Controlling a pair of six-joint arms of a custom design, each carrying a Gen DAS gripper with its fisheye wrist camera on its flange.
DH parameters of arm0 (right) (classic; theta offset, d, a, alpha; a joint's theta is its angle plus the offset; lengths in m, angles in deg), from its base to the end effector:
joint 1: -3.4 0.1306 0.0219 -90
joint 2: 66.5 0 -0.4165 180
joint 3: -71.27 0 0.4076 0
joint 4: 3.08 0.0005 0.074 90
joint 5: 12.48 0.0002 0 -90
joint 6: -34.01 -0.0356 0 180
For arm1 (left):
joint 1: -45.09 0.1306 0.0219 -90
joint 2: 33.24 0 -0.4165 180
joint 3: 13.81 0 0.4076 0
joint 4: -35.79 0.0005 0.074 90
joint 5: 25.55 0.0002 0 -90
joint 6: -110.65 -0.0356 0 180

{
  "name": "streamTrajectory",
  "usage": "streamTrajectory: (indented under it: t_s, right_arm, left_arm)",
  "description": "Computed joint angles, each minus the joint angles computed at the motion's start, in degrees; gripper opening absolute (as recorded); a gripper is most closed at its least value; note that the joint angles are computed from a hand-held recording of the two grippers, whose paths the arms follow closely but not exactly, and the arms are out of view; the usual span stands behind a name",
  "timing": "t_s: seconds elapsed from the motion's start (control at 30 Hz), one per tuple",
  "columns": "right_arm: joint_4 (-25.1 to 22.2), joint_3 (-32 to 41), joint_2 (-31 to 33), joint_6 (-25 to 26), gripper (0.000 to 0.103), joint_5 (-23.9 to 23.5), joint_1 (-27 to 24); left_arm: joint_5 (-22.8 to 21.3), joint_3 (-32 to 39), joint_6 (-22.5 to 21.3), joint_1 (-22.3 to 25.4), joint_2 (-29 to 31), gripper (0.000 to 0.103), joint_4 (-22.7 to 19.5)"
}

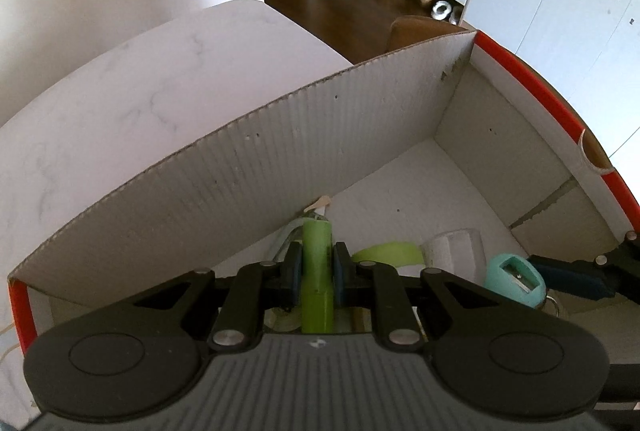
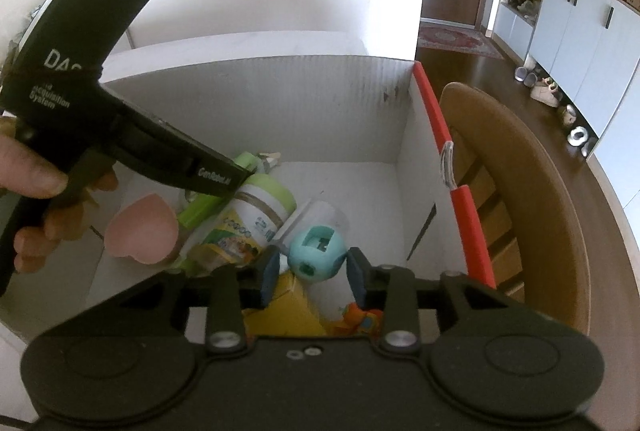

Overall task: Organize rigid objects
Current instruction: 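Open the left gripper to drop the highlighter while right releases the sharpener, then withdraw both grippers from the box back over the figurines on the mat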

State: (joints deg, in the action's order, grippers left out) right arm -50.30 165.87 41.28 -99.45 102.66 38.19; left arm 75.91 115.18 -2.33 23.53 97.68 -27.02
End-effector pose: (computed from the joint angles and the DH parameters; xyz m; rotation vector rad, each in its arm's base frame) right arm 0.5002 0.3285 0.3418 0.3322 2.4546 -0.0155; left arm 0.6932 -0.2820 0.3330 1.0742 2.4638 -0.2621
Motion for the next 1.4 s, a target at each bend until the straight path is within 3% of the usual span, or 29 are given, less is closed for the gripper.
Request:
streamTrajectory:
  t_s: [0.3,0.8,1.4]
  right_arm:
    - [0.03,-0.08,-0.18,-0.25,0.051,1.03,0.70]
    - [1.63,-1.61,-3.30,-0.55,0.062,4.23,2.80]
    - [3.75,-1.04,-5.76,0.44,0.076,6.62,6.26]
  left_arm:
    - [-0.13,-2.31,-0.50,0.13,-1.90,0.016,0.39]
    - [2.30,-11.81,-0.37,1.67,-10.14,0.016,6.80]
    - [8.35,-20.86,1.74,6.28,-19.74,0.016,10.39]
